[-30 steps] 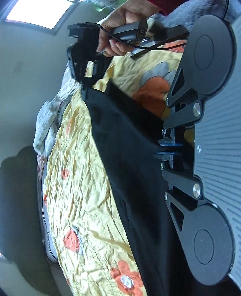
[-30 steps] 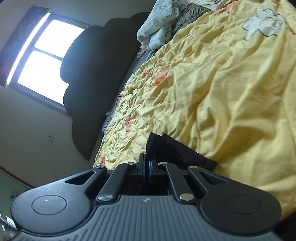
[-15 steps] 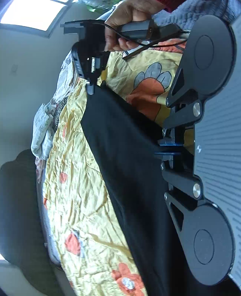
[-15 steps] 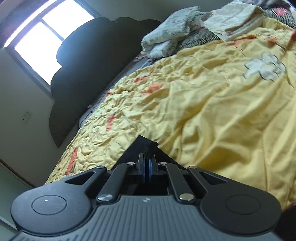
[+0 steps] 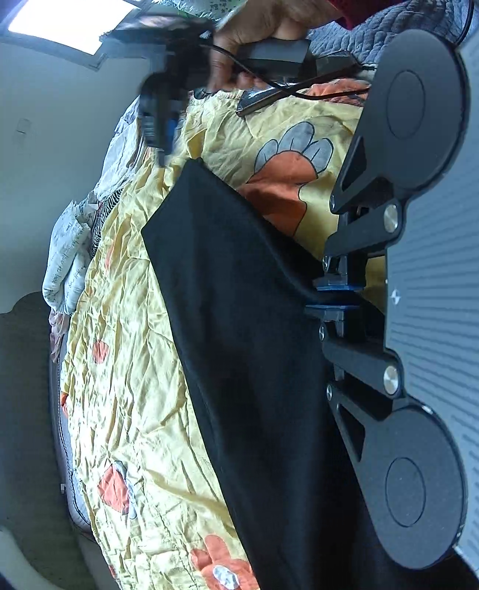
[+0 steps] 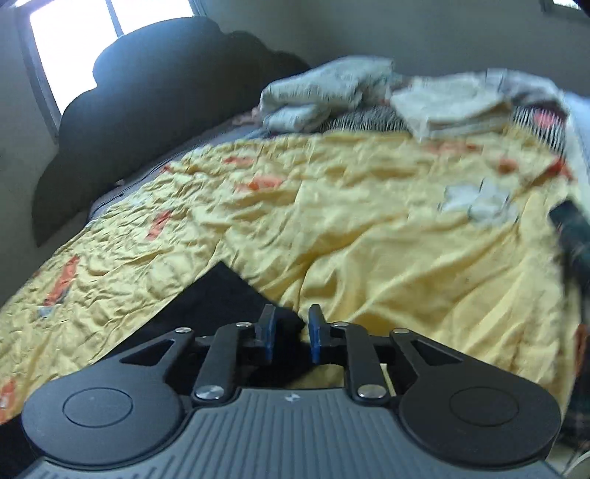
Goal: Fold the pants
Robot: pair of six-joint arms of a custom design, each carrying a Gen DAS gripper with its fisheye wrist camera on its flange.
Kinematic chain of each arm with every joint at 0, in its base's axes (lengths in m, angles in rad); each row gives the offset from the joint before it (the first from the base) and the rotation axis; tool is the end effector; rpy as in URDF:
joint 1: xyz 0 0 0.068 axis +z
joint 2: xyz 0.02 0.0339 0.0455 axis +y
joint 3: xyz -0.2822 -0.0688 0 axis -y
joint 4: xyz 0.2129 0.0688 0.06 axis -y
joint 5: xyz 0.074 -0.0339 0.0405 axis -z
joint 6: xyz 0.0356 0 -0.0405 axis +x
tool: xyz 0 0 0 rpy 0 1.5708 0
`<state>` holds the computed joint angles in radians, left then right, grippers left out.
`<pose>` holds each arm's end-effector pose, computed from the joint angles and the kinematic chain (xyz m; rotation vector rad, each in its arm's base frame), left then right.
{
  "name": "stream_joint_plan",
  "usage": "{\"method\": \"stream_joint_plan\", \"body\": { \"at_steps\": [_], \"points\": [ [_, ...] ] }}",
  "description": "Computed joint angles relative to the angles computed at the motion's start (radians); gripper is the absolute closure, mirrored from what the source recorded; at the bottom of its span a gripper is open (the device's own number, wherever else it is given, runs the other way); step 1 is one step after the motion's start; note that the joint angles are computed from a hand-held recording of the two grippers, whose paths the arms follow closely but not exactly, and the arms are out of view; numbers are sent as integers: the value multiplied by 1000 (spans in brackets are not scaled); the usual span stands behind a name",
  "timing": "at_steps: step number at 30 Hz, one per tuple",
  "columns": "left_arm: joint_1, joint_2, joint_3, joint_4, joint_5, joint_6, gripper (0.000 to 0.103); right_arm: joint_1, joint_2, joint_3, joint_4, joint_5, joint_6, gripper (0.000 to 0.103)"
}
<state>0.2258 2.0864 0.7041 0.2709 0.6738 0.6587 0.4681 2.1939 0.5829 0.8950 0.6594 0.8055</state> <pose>0.3004 0.0462 0.0699 0.7078 2.3031 -0.5198 0.2893 0.1218 0.0605 0.6723 2.0066 -0.0090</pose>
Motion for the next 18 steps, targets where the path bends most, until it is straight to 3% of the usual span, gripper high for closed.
{"method": "stream_joint_plan", "body": {
  "at_steps": [1,2,3,5,7,9,10,12,15,16,18],
  "points": [
    [-1,0,-5,9,-2,0,96,38,-7,9,28,56,-85,81],
    [-3,2,-10,19,-5,-1,96,61,-10,4,109,19,-208,81],
    [-6,2,-16,31,-9,-2,96,76,-23,24,114,-63,-303,81],
    [-11,1,-32,60,-15,-8,96,114,-36,133,-9,-206,-437,81],
    [-15,2,-42,80,-20,-13,95,115,-9,273,-162,-432,-512,82],
    [-19,1,-48,91,-23,-17,86,113,67,460,-346,-606,-550,82],
    [-21,1,-51,97,-25,-19,81,121,114,562,-440,-631,-580,82],
    [-24,-1,-58,111,-27,-26,81,129,208,755,-616,-627,-638,83],
    [-19,-14,-49,66,-16,-12,79,107,279,876,-627,-596,-604,82],
    [-11,-23,-43,38,-7,-1,77,105,284,884,-611,-552,-590,82],
    [13,-40,-27,-21,16,17,67,86,252,830,-555,-567,-549,81]
  ]
}}
